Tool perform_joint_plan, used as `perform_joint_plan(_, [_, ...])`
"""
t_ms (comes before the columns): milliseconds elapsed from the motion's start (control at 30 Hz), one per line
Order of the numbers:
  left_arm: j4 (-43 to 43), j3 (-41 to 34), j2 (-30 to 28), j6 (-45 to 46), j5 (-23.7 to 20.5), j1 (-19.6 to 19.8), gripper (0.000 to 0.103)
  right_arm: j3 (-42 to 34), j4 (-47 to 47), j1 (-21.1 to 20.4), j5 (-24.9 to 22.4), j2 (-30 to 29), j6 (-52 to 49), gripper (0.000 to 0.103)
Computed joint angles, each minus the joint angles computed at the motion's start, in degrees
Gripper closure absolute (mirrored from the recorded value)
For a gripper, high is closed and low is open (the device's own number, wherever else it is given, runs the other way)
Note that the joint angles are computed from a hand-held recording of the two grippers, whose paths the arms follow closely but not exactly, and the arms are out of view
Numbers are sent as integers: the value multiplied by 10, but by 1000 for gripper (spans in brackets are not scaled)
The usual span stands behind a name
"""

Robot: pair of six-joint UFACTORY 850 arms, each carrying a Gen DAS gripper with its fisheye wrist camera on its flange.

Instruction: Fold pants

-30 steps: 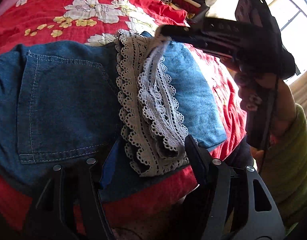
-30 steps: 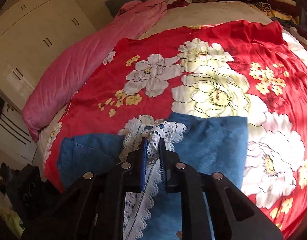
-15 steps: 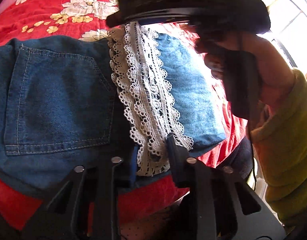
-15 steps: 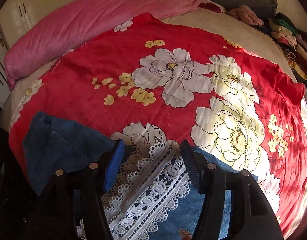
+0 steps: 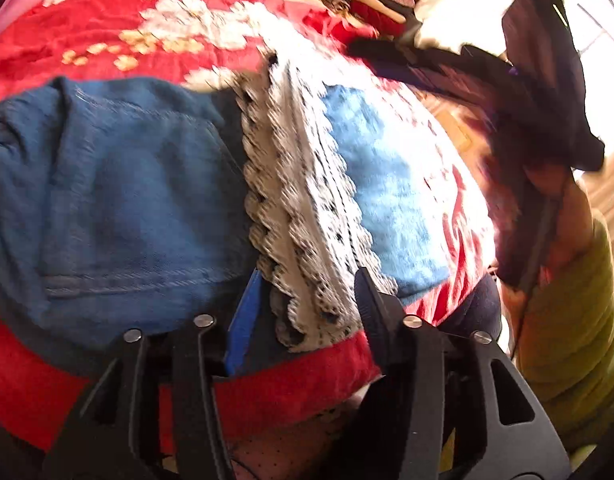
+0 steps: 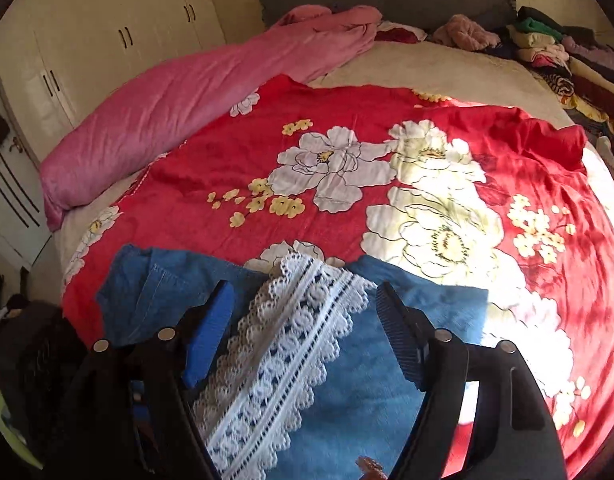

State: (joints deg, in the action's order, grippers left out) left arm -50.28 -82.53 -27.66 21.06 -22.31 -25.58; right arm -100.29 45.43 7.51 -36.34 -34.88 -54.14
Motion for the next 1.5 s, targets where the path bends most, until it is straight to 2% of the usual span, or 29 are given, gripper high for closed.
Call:
perform_joint_plan(100, [27,2,9,-34,20,12,59,106,37,-13,43,69,-77,31])
perform_joint_plan(233, [119,-37,-4,-129,26,25,59,215,56,-16,79,135,-160,31])
perform_joint_plan(333, [179,-85,-29,-178,11,31,59,265,65,-6,78,160,-209,31])
perform_joint_plan(467, [250,-165,-80,-232,-25,26,59,293,66,23,83,168,-262,34])
perform_joint_plan(500, [265,-193,-98,-241,-39,23,59,292,60,30,85,165,-266,37])
perform_joint_plan(533, [268,-208,-108,-240,-49,21,59,291,49,36,88,162,-261,46])
perform_joint_plan(600, [290,-241,-131,-252,-68,16,59,285,39,46,90,153,-262,46])
perform_joint_plan(667, [309,-281,-158,-265,-90,12,59,280,33,53,94,146,-267,52])
perform_joint_plan(767, [344,-330,-194,-291,-120,8,58,274,8,60,104,134,-262,69])
perform_joint_plan(867, [366,-363,-218,-303,-136,6,57,256,28,48,55,126,-249,91])
perform_joint_plan(1033, [375,-368,-222,-312,-131,9,57,246,72,42,14,122,-267,91])
perform_joint_plan(1133, [372,-362,-220,-313,-124,11,57,243,48,52,25,107,-241,90])
perform_joint_plan(1267, [368,-351,-217,-308,-114,12,57,247,68,45,14,109,-252,86])
perform_joint_plan(1300, [369,-347,-215,-311,-111,12,57,247,71,42,7,112,-254,82])
perform_joint_plan(1367, [384,-330,-201,-326,-93,11,57,250,89,32,-14,123,-265,62])
perform_joint_plan(1433, [404,-305,-181,-339,-70,9,57,263,122,19,-24,140,-287,54])
perform_joint_plan(1500, [425,-277,-159,-354,-48,6,57,275,143,8,-17,154,-297,52])
